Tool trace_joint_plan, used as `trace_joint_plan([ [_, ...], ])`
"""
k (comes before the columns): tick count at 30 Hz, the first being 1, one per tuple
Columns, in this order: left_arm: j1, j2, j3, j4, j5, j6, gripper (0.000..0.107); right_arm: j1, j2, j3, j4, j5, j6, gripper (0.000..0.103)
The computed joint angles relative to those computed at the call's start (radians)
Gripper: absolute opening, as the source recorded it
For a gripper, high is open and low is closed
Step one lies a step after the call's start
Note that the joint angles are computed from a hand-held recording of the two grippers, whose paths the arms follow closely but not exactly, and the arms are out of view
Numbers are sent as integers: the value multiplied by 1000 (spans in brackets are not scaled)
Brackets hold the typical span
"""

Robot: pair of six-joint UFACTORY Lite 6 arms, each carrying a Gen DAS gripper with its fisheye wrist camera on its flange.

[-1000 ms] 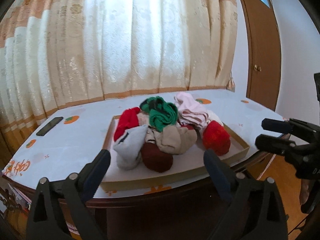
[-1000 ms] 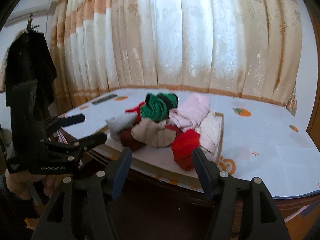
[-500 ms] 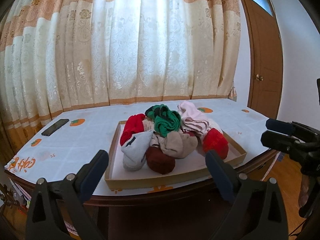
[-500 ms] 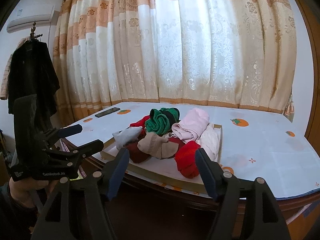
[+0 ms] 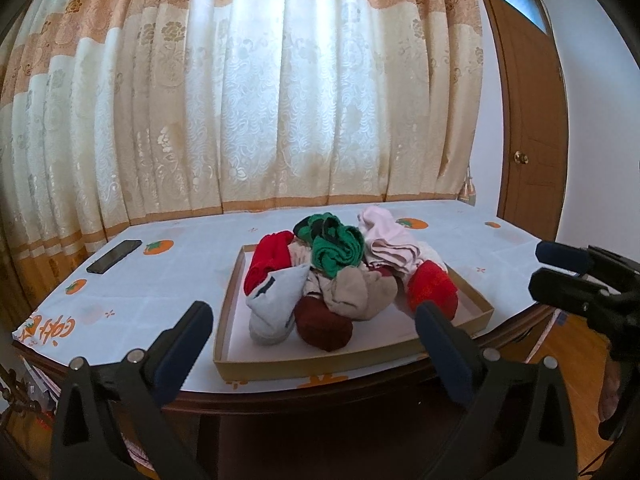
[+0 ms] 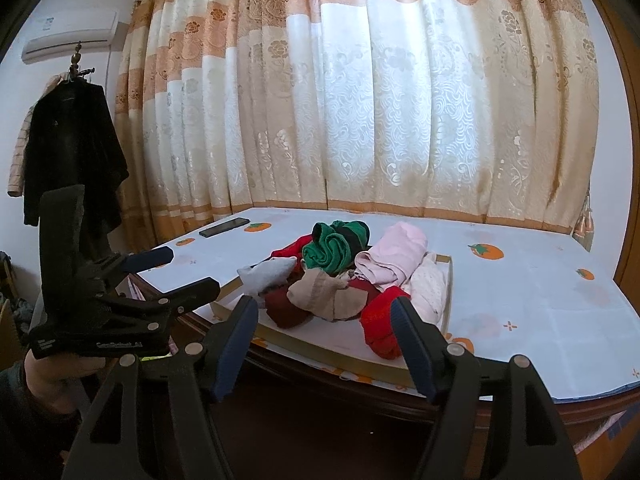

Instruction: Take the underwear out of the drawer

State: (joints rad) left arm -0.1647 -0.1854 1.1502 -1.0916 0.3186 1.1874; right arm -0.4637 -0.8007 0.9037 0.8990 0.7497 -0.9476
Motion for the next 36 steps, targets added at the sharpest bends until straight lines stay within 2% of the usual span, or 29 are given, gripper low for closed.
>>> trace_joint_plan([
  [20, 13, 20, 68, 103, 69, -133, 103, -53, -8, 2, 46, 40, -41, 71],
  [30, -24, 23, 76, 224, 16, -236, 103, -53, -11, 0, 38, 48, -31, 71],
  [36, -30, 6, 40, 161, -33, -158, 103, -40, -22, -17, 23, 39, -17, 71],
])
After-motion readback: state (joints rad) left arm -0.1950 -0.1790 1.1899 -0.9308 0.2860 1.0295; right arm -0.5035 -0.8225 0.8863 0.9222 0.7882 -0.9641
